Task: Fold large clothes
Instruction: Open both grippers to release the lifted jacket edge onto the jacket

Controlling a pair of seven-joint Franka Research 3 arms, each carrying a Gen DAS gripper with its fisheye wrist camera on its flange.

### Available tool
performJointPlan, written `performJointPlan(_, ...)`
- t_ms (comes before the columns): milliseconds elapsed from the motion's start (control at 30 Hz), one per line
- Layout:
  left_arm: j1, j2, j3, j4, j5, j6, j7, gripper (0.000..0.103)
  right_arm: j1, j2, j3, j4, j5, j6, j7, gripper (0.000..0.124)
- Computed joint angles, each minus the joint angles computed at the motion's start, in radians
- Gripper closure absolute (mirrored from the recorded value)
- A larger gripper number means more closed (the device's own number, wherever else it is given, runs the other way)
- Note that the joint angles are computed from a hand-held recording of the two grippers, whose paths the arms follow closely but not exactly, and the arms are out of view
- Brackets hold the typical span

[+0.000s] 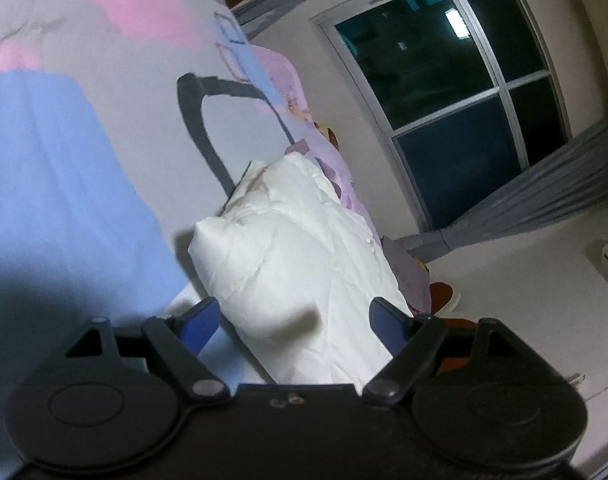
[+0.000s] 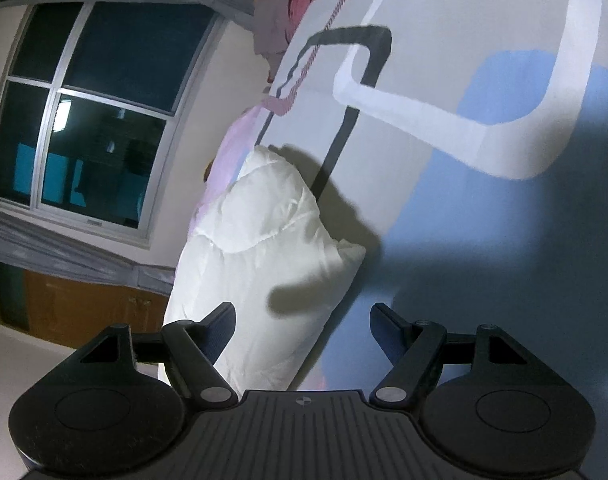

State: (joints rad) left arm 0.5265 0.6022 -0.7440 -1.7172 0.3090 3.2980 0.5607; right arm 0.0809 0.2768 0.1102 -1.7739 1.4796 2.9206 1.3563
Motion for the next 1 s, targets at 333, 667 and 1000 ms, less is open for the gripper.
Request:
performJointPlan(333, -0.086, 0.093, 0.042, 0.124, -0.052, -0.045, 0.046, 0.024, 0.003, 0.099, 0.033, 0.107, -0.03, 0.012, 0.049, 0.05)
performJointPlan(667, -0.258, 0.098, 0.22, 0.243, -0.145, -0.135, 0.108, 0.032, -0.013, 0.185, 0.082, 0.203, -0.111, 0.065, 0.104, 0.051)
performJointPlan(1000, -0.319, 0.069, 0.285, 0.255, -0.25, -0.188, 0.207, 0.074, -0.055, 0.193, 0.135, 0.201, -0.212, 0.088, 0.148, 0.083)
